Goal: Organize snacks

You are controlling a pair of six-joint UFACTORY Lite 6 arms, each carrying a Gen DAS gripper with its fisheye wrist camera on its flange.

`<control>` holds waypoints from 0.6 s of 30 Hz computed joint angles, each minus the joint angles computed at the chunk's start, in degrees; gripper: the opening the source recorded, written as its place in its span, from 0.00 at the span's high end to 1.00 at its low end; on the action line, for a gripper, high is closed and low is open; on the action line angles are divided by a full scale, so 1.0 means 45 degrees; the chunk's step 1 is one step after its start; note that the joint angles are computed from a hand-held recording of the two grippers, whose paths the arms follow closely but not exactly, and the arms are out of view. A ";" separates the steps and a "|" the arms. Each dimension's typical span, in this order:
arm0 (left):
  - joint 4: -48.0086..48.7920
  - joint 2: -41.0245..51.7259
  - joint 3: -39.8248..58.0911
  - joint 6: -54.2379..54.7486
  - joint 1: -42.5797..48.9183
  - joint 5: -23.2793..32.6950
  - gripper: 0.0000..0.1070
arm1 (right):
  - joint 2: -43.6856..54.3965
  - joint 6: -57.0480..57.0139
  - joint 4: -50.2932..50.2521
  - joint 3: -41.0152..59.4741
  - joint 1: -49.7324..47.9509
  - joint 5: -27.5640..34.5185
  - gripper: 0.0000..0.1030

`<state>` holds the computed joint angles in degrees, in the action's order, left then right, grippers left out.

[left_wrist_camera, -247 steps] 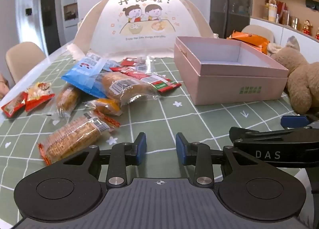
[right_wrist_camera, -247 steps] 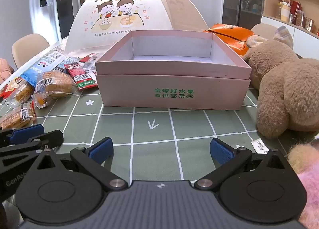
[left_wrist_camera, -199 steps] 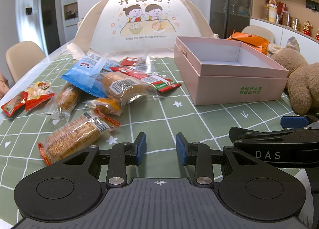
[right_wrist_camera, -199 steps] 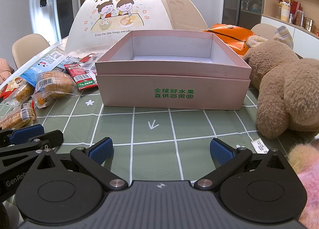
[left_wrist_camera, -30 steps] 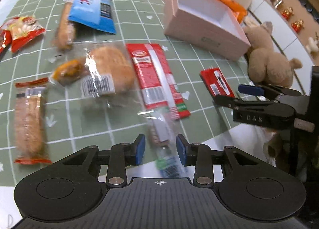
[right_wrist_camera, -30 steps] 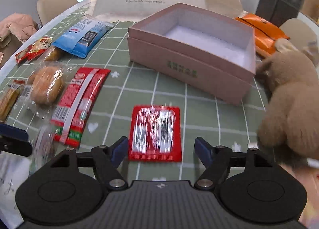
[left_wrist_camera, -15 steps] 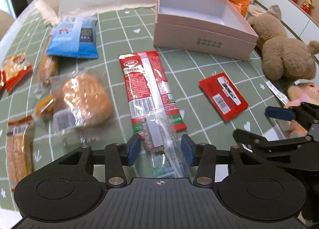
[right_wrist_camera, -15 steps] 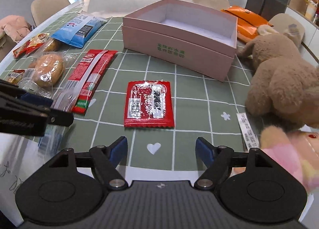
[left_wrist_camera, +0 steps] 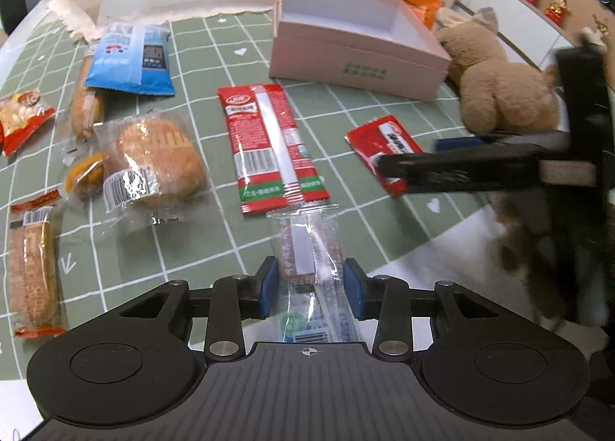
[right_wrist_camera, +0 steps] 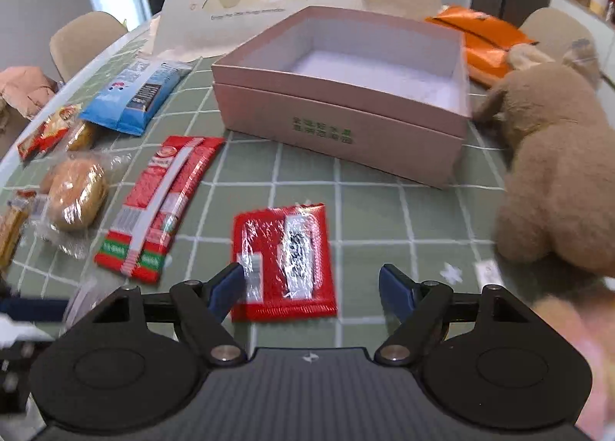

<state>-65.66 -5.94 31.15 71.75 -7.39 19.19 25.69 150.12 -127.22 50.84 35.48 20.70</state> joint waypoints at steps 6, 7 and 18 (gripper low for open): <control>0.1110 -0.1080 0.0369 -0.1137 0.0124 0.0854 0.61 | 0.0300 -0.2020 0.0777 0.0509 0.0489 -0.0092 0.42; 0.1217 -0.1194 0.0572 -0.1240 0.0178 0.1030 0.61 | 0.0056 -0.2279 0.0959 0.0263 0.0596 -0.0099 0.43; 0.0670 0.0421 0.6367 -0.1556 0.0015 0.2469 0.61 | -0.8463 -0.6765 0.5914 -0.4559 0.1143 0.0517 0.50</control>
